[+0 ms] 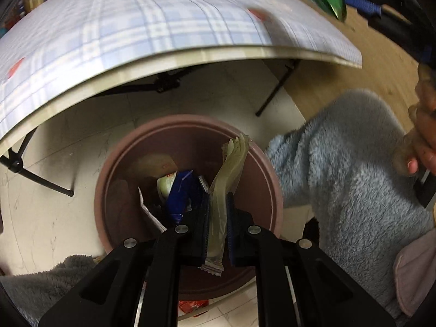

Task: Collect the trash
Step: 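Carry the cream strip over the bin and open the left tool while the right tool carries the tea packet, then lower the tea packet into the bin and open the right tool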

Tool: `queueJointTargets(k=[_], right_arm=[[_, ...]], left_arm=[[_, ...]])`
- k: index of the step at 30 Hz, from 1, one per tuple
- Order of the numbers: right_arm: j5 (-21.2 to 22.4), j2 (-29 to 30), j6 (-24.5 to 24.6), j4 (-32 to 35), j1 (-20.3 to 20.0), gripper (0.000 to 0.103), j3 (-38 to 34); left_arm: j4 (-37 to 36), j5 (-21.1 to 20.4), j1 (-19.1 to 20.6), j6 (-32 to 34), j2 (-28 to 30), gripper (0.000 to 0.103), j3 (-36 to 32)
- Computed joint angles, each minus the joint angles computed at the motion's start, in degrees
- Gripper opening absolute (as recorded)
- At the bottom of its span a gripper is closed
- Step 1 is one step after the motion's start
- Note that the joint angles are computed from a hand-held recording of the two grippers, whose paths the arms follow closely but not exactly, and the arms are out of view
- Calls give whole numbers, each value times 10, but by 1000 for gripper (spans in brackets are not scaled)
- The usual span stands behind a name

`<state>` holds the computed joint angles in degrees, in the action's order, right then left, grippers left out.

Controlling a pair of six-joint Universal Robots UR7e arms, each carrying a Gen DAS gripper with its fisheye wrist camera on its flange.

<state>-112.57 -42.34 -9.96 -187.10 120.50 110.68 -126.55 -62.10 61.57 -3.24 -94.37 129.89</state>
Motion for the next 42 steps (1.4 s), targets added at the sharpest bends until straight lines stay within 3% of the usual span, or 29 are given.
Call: queueJointTargets(k=[3,5,8,14,16,20,22,29,42], right_arm=[[0,-1,2,3,0,26,2],[1,-2,4,5,-1,26,4],[1,-1,8,7,-2,26,7],[8,3,18,21,-3,26,10],[8,7,22,30,-4,26,9],[3,16,18,45,-1,26,4],[1,20,14,54,0,26,2],[-9,38,3,105,7,26,-14],[-19,56,-5,187,12,30,-35]], left_arm=[[6,-8,3,0,2,16,-3],[-1,-15,5,2,0,37,-2],[-18,-16,4,1,-12,52,1],[-101,19,-11,-23,-63,80,21],[-149,52,-24,-30,-87,85,35],[-216,115,-42,-28,-116,89,50],[-253,166,-57,-18,-126,90,59],[-367,278,-84,30,-125,93,76],[-350,278,-57,1,-141,93,71]])
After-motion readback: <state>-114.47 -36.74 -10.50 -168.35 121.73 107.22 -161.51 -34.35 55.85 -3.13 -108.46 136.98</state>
